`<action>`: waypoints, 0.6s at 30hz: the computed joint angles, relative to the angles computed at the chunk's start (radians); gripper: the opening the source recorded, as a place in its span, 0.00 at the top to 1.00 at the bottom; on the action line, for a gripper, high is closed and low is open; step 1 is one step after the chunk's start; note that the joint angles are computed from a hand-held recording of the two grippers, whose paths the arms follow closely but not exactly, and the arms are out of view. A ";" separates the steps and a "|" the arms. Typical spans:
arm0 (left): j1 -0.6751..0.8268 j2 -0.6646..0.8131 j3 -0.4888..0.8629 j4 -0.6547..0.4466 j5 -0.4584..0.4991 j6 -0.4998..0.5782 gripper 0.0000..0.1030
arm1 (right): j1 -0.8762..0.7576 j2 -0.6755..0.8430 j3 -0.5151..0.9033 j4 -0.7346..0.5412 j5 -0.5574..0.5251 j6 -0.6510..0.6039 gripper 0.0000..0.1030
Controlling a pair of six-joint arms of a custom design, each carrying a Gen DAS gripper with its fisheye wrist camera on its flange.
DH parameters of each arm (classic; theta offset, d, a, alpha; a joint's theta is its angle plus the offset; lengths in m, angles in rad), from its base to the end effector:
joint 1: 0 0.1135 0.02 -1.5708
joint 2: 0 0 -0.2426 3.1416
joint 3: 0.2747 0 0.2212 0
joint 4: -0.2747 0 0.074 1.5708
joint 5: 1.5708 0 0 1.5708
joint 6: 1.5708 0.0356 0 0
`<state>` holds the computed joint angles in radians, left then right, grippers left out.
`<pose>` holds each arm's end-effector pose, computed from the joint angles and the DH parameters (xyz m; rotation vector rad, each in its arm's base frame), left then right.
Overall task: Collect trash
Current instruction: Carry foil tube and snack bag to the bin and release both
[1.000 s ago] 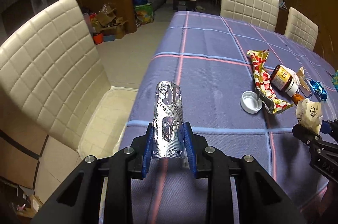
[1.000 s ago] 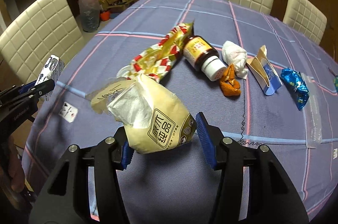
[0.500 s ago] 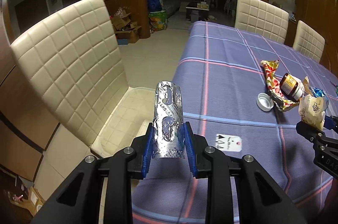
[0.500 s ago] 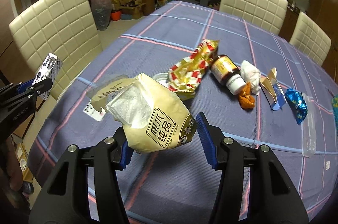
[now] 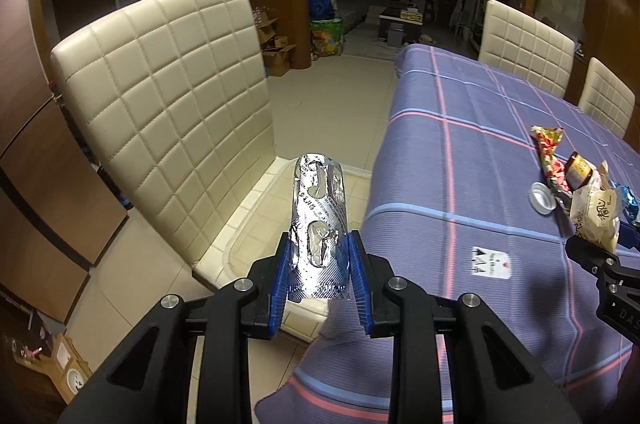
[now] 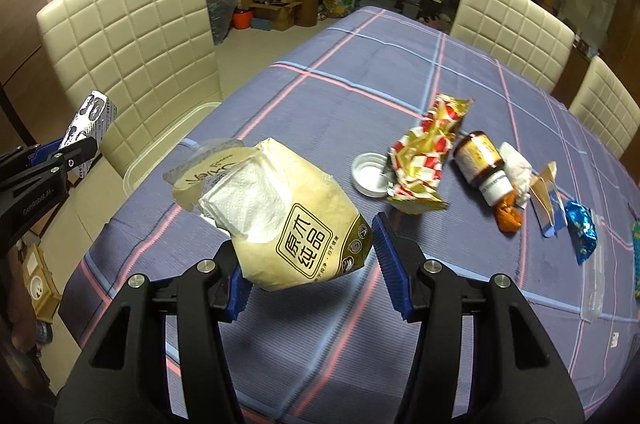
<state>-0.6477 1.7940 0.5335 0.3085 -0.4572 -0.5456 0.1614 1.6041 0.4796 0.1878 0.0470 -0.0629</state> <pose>0.2147 -0.1427 0.0794 -0.0554 2.3900 0.0306 0.2362 0.0368 0.1015 -0.2612 2.4924 -0.0184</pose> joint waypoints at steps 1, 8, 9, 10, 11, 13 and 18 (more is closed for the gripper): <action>0.011 0.002 -0.004 0.007 0.007 0.005 0.73 | 0.016 0.013 0.008 0.003 0.010 0.005 0.46; 0.073 0.041 -0.008 0.056 0.044 0.048 0.73 | 0.083 0.095 0.074 0.003 0.041 0.023 0.46; 0.083 0.052 -0.003 0.062 0.050 0.055 0.73 | 0.090 0.106 0.083 0.003 0.044 0.025 0.46; 0.093 0.063 0.003 0.067 0.057 0.062 0.73 | 0.098 0.123 0.100 0.000 0.047 0.027 0.46; 0.101 0.072 0.009 0.068 0.062 0.066 0.73 | 0.105 0.134 0.109 -0.001 0.051 0.029 0.46; 0.122 0.096 0.025 0.074 0.078 0.079 0.73 | 0.116 0.158 0.136 -0.007 0.054 0.032 0.46; 0.173 0.168 0.094 0.074 0.111 0.118 0.72 | 0.141 0.219 0.219 -0.030 0.060 0.032 0.46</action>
